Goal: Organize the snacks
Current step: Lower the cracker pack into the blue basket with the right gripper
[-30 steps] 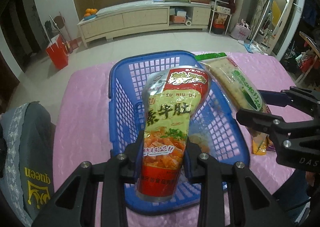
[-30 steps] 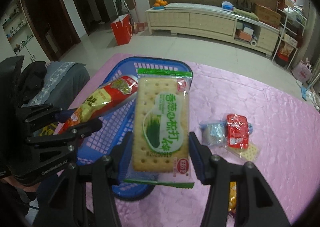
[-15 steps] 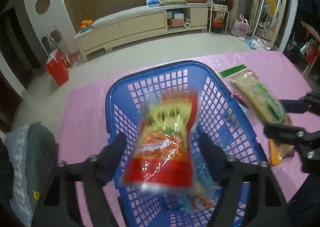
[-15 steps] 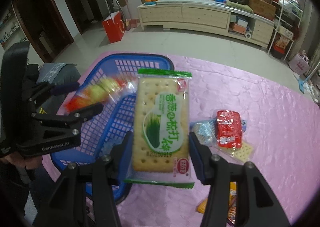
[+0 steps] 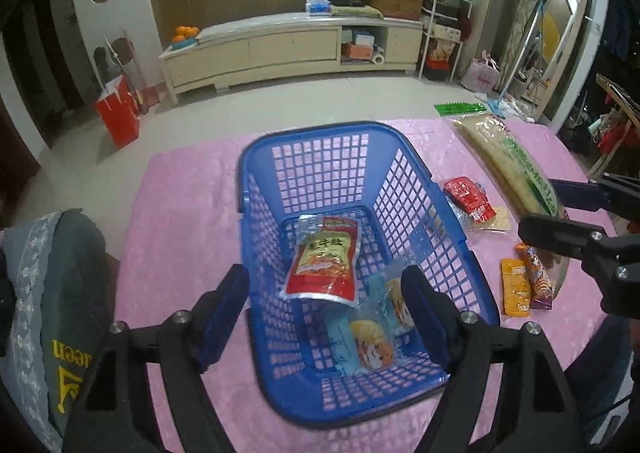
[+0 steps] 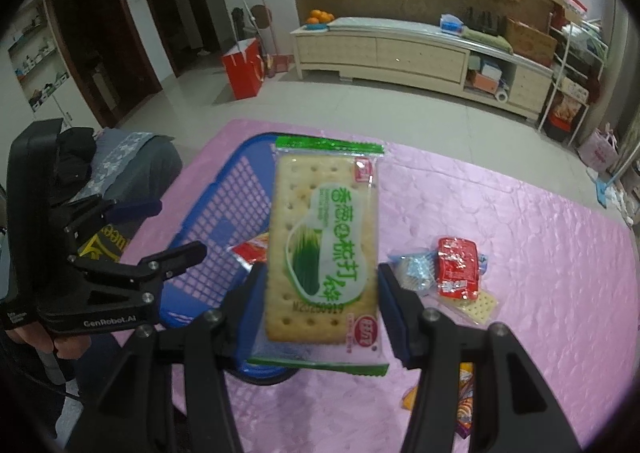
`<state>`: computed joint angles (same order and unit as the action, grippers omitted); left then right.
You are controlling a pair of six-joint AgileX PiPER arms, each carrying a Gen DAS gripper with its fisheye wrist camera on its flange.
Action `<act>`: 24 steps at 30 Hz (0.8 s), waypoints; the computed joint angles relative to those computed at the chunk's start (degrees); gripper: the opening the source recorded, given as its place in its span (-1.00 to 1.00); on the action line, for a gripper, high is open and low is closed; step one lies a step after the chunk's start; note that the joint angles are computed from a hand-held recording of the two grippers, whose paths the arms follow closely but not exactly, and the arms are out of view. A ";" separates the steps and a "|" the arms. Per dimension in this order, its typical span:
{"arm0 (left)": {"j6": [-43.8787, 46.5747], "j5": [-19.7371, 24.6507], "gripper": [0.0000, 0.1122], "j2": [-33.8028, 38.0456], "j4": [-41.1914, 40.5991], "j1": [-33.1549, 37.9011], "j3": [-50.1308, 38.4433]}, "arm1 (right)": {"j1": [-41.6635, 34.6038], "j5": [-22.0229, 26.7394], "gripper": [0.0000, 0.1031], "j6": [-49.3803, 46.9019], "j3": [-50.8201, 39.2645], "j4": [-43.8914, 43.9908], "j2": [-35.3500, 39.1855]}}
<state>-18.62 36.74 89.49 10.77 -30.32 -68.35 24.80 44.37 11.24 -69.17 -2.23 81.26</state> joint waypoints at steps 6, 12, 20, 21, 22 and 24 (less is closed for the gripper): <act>-1.08 0.03 0.36 -5.01 1.08 0.99 3.87 | 3.27 1.26 0.13 0.48 -3.24 -0.61 1.85; 1.32 -0.71 0.36 -6.61 -0.59 4.28 6.27 | 5.57 2.31 0.13 0.15 -7.87 -1.05 6.96; 6.37 -2.24 0.36 -3.66 -5.14 9.57 5.97 | 5.64 4.04 0.13 -1.62 -15.34 0.45 16.16; 7.47 -2.63 0.36 -3.23 -5.96 10.29 5.88 | 5.82 4.10 0.13 -1.58 -15.84 0.09 16.78; 8.04 -2.85 0.36 -2.81 -6.42 10.60 5.70 | 5.99 4.35 0.13 -1.50 -16.61 -0.21 17.50; 9.22 -3.15 0.36 -2.14 -7.23 10.86 5.30 | 6.19 4.77 0.13 -0.79 -18.44 -1.06 19.42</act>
<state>-9.39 33.59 87.35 3.54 -19.46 -63.04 30.99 49.13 10.45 -87.62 -3.28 100.67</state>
